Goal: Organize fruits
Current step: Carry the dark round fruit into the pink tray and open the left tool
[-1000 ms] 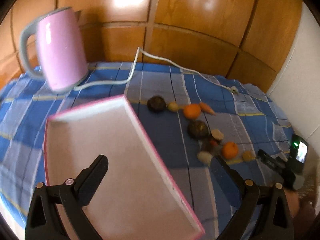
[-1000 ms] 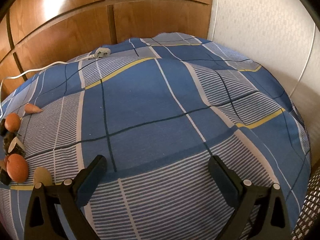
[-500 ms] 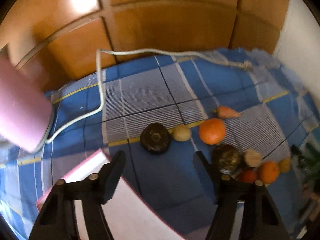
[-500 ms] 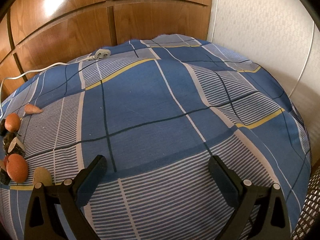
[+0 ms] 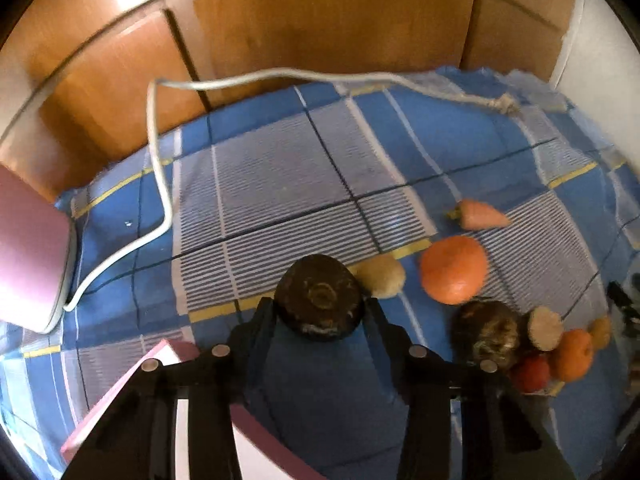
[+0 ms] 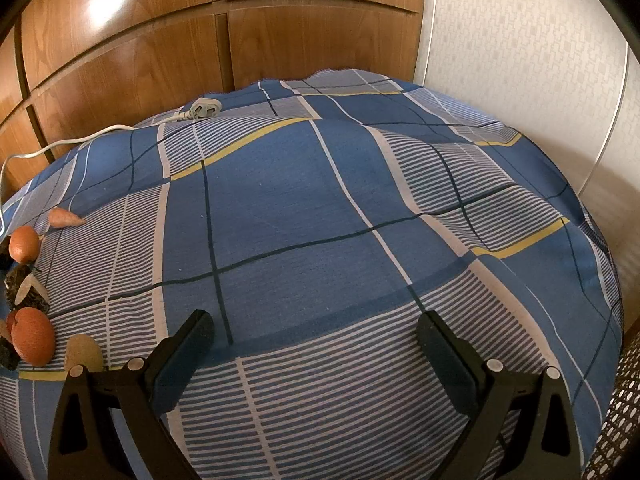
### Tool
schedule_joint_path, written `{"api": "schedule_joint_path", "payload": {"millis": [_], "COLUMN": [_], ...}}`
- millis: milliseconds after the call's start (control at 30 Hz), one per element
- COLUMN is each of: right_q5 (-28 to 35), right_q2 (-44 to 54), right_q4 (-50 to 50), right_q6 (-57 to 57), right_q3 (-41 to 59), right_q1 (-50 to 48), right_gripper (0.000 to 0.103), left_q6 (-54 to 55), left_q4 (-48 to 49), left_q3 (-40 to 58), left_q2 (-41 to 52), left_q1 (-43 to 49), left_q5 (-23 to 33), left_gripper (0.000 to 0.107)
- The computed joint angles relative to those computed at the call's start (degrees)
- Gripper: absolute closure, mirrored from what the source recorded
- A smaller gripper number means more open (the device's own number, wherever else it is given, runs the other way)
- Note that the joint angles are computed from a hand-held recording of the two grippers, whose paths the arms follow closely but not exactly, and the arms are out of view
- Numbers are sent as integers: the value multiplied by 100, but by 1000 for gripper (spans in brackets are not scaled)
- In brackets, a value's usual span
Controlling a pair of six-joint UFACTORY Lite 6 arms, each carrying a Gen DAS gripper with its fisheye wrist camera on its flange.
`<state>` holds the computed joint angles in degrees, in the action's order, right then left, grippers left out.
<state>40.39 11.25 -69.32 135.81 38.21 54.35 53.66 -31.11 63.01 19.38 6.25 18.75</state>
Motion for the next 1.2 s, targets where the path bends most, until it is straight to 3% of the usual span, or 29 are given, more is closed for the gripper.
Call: {"api": "schedule_joint_path", "payload": {"millis": [100, 200, 333, 400, 567, 667, 933, 1033, 1200], "right_q5": [-2, -10, -16, -21, -26, -28, -20, -21, -40], "right_q2": [-4, -7, -5, 6, 6, 24, 64, 56, 27], "right_q4": [4, -1, -14, -11, -16, -3, 16, -6, -83], "right_q6": [-15, -19, 4, -4, -3, -22, -23, 1, 98], "right_q3": [1, 0, -5, 6, 7, 23, 43, 29, -17], "right_q1": [-10, -23, -23, -31, -39, -48, -37, -37, -37], "right_gripper": [0, 0, 0, 0, 0, 0, 0, 0, 0], "left_q6": [1036, 1565, 1705, 1986, 2413, 2656, 2058, 1951, 2300], "left_q4": [-1457, -2231, -2114, -2046, -2048, -2192, -2127, -2135, -2400], "left_q3": [-444, -1054, -1830, -2226, -2358, -2183, -1489, -1560, -2013], "left_q2": [-692, -1542, -2454, -2832, -2734, -2400, -1205, -1365, -2324], "left_q1": [449, 1124, 2000, 2488, 3265, 3465, 3519, 3606, 4200], "left_q5": [567, 1287, 1686, 1643, 1350, 1105, 657, 667, 1109], "left_gripper": [62, 62, 62, 62, 62, 62, 61, 36, 33]}}
